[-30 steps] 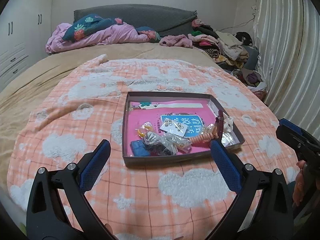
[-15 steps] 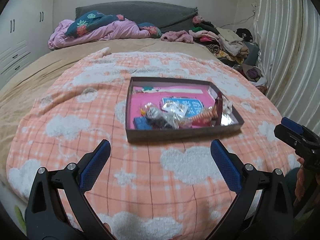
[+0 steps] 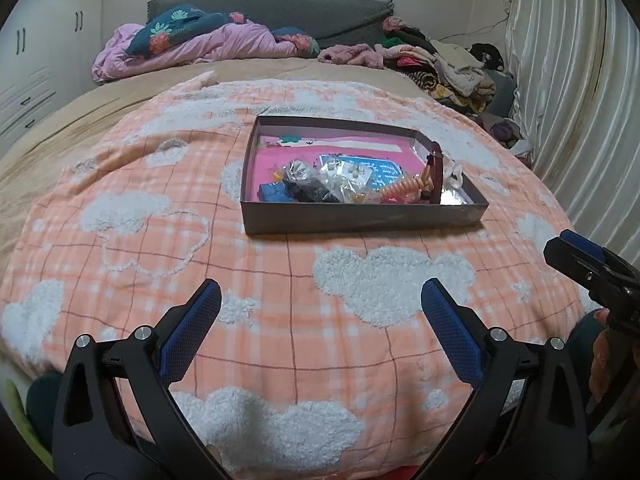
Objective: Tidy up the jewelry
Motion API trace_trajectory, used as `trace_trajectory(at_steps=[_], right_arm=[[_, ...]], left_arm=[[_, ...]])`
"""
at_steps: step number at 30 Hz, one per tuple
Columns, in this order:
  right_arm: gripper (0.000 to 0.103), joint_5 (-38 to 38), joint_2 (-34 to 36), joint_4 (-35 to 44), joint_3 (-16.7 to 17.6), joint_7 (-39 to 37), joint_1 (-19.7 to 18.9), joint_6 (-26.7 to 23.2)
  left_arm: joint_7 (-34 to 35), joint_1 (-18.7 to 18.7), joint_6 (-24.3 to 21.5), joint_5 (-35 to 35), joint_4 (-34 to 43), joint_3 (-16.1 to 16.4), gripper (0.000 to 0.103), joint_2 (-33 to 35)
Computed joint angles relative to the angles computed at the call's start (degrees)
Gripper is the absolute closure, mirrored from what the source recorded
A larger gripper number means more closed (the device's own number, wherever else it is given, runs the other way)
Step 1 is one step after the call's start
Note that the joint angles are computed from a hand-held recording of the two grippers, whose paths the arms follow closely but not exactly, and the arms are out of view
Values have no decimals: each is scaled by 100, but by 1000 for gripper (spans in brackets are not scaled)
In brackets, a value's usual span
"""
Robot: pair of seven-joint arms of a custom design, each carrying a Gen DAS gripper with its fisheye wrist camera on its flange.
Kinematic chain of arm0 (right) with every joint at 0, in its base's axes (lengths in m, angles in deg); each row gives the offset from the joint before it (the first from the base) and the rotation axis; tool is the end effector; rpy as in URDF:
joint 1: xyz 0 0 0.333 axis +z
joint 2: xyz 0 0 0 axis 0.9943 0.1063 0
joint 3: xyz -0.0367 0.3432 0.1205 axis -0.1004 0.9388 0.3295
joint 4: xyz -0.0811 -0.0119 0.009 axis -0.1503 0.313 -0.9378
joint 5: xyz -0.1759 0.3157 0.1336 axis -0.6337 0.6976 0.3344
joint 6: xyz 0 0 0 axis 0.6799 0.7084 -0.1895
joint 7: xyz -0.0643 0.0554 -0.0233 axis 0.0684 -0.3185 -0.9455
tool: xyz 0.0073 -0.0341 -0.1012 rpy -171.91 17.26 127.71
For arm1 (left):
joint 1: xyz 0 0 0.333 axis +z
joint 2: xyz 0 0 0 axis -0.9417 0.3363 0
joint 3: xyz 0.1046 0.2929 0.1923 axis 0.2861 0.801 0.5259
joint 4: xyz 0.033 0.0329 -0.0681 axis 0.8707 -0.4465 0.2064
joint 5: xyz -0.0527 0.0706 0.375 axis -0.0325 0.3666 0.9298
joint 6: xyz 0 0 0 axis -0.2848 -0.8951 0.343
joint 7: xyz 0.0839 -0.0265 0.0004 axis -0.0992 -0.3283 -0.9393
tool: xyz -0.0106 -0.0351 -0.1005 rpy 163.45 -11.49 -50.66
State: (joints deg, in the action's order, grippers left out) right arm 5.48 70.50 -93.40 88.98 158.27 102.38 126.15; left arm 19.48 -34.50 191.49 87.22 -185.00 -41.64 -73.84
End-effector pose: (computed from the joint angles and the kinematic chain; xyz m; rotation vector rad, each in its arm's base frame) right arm 0.4555 0.2942 0.5005 -1.7607 1.4216 -0.5005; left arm 0.4386 -0.2009 0.4724 -1.7825 1.7496 -0.8920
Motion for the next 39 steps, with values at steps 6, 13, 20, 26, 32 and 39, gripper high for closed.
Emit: trace_trajectory(at_steps=[6,13,20,26,32,39], right_arm=[[4,150,-22,-40,3,-102,-8,-9],[4,508,-27,-109,18,-462,-6,3],[4,521,-10,-115,18,-508,-15,43],[4,482,-7,-107,11,-492,-6,52],[4,638,-15,-128,22,-644,7,38],[4,655,-26,-139,36,-666,2,31]], left_arm=[[-61,57,-64,69,24,-40,9,-42],[-118,61,-67,128,28,-40,9,-46],[-142,57,-68,144,25,-32,9,-62],[-154,33,-85,159,29,2,9,-72],[-210,-123,-205,219,64,176,9,-112],[-381,-128,-268,426,91,215,9,-141]])
